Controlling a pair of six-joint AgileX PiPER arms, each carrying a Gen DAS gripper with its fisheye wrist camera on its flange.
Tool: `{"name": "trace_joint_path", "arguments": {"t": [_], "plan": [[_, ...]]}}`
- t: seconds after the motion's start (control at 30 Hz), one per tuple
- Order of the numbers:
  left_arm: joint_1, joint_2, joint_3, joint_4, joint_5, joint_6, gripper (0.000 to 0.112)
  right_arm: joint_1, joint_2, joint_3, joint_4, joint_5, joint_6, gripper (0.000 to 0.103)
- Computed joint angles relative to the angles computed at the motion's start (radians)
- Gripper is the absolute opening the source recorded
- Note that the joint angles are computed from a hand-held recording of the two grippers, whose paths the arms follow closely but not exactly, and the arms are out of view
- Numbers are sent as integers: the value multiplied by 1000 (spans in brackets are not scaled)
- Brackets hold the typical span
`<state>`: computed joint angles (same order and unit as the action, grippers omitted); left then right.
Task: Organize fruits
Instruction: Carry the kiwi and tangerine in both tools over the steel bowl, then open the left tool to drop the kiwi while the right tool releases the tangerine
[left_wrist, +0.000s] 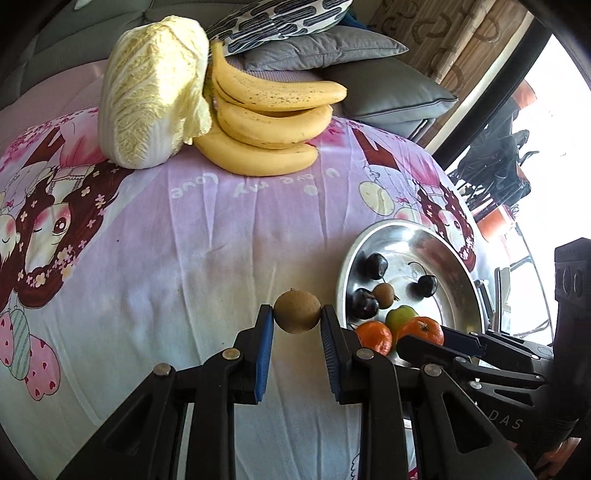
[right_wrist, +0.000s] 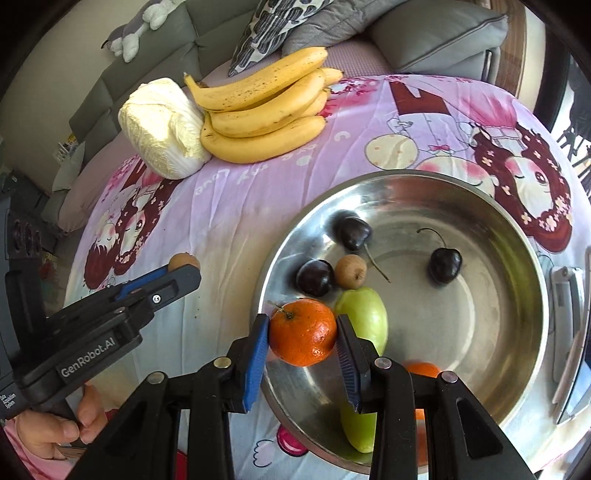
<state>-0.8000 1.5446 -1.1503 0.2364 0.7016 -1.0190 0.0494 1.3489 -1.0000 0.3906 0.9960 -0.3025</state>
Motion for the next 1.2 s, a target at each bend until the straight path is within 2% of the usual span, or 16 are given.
{"name": "trace_joint_path", "arguments": {"t": [0.23, 0.5, 0.8, 1.2], "plan": [[-76, 77, -117, -17, 56, 43, 27, -173, -22, 24, 26, 37, -86, 38], [-139, 175, -224, -69, 108, 101, 27, -279, -7, 26, 54, 50, -141, 39], [-162, 237, -274, -123, 139, 151, 27, -280, 18, 36, 55, 29, -145, 39], [-155, 256, -283, -153, 160, 168, 27, -256, 35, 39, 39, 1, -116, 39]]}}
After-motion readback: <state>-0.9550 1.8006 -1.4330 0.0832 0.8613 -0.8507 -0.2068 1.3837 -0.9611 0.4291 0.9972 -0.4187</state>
